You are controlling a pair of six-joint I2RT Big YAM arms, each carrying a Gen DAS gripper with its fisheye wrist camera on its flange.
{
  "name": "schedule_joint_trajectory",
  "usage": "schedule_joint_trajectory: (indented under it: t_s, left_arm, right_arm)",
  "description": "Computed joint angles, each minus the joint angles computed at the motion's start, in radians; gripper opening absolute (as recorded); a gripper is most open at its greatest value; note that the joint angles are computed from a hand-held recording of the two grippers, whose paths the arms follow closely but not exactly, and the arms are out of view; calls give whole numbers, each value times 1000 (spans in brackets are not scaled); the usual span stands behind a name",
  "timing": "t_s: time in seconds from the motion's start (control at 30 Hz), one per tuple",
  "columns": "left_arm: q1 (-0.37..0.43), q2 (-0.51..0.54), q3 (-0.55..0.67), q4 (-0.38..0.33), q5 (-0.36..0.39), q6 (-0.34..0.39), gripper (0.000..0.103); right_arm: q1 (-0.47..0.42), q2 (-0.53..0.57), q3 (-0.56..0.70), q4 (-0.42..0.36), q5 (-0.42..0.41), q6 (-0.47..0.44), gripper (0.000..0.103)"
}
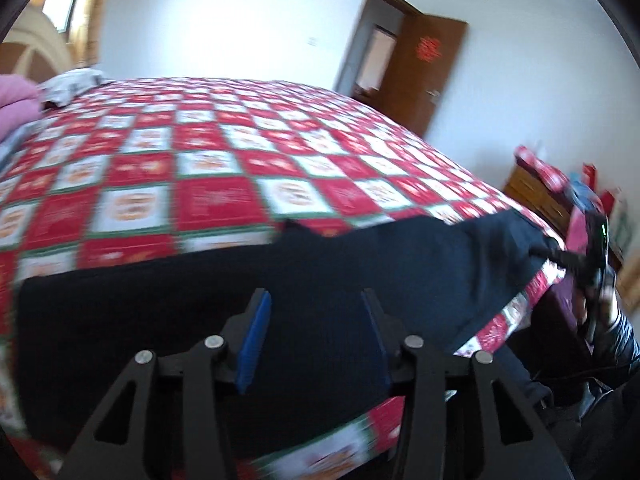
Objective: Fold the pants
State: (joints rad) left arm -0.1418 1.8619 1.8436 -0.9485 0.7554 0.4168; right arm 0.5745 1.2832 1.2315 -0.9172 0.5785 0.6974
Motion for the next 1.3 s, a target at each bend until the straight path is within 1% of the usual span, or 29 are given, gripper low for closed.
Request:
schedule_joint_trajectory:
  t_s: [0.03, 0.07, 0.13, 0.17, 0.23, 0.3, 0.33, 0.37, 0.4, 0.43, 0.47, 0.5, 0.57, 0.63, 0.67, 0.73, 0.77, 0.8, 0.83, 0.87, 0.97, 1.03, 1.1, 1.17, 1.23, 1.3]
  left_arm:
    - [-19, -2, -7, 1, -1, 4, 49]
    - [-40, -1, -10, 5, -1, 1, 54]
    - [-76, -4, -21, 33, -12, -28, 61]
    - [-89, -6, -27, 43, -15, -33, 61]
    - [-118, -9, -38, 66, -32, -35, 62]
    - [-141, -14, -53, 95, -70, -35, 64]
    - [-148, -17, -61, 105, -82, -34, 64]
    - [-154, -21, -71, 115, -93, -33, 64]
    - [-159, -25, -83, 127, -102, -35, 64]
    - [-160, -29, -96, 138, -109, -38, 64]
    - [-161, -32, -108, 147, -116, -42, 65]
    - [-159, -36, -123, 155, -122, -47, 65]
    - [-156, -41, -150, 175, -130, -60, 65]
    - [-152, -60, -189, 221, -124, -71, 66]
    - [-155, -64, -196, 229, -129, -73, 66]
    - [-158, -67, -202, 239, -134, -74, 68]
    - [-159, -68, -203, 240, -133, -76, 69]
    - [-160, -68, -204, 245, -133, -81, 70]
    - [-161, -69, -206, 247, -131, -82, 71]
    - [-161, -66, -204, 250, -132, -85, 71]
    - [-159, -66, -206, 255, -122, -88, 71]
    - [-156, -62, -203, 254, -112, -96, 71]
    - [-154, -59, -200, 251, -104, -100, 71]
    - [-153, -58, -199, 251, -97, -104, 71]
    - [-152, -59, -202, 253, -93, -105, 71]
    - [-152, -59, -203, 255, -93, -99, 71]
  right_arm:
    - [-21, -44, -30, -17, 16, 75, 5]
    - [-43, -89, -56, -51, 45, 161, 5]
    - [-81, -154, -93, -114, 82, 293, 5]
    - [-101, -187, -111, -149, 100, 358, 6]
    - [-133, -234, -134, -199, 130, 438, 6]
    - [-151, -257, -144, -223, 137, 476, 8]
    - [-161, -266, -150, -224, 135, 486, 12]
    - [-179, -276, -158, -218, 129, 489, 28]
    - [-189, -281, -163, -217, 128, 495, 50]
    - [-194, -294, -175, -208, 131, 507, 55]
    - [-203, -318, -199, -159, 129, 499, 56]
    - [-218, -335, -217, -112, 116, 478, 56]
    - [-240, -332, -224, -88, 103, 466, 56]
    - [-257, -343, -239, -56, 94, 458, 56]
    - [-267, -343, -243, -45, 87, 455, 56]
    - [-279, -341, -247, -18, 84, 442, 48]
    - [-283, -342, -248, -16, 82, 445, 39]
    - [-295, -344, -253, -7, 73, 444, 21]
    - [-311, -345, -259, 7, 57, 437, 10]
    - [-329, -346, -263, 22, 31, 422, 5]
    - [-330, -362, -266, 59, 30, 395, 5]
    - [-296, -377, -249, 65, 77, 371, 5]
    - [-243, -393, -222, 55, 147, 346, 5]
    - [-197, -406, -203, 27, 204, 355, 5]
    - [-163, -422, -202, -5, 243, 391, 5]
    - [-149, -428, -214, -60, 252, 440, 5]
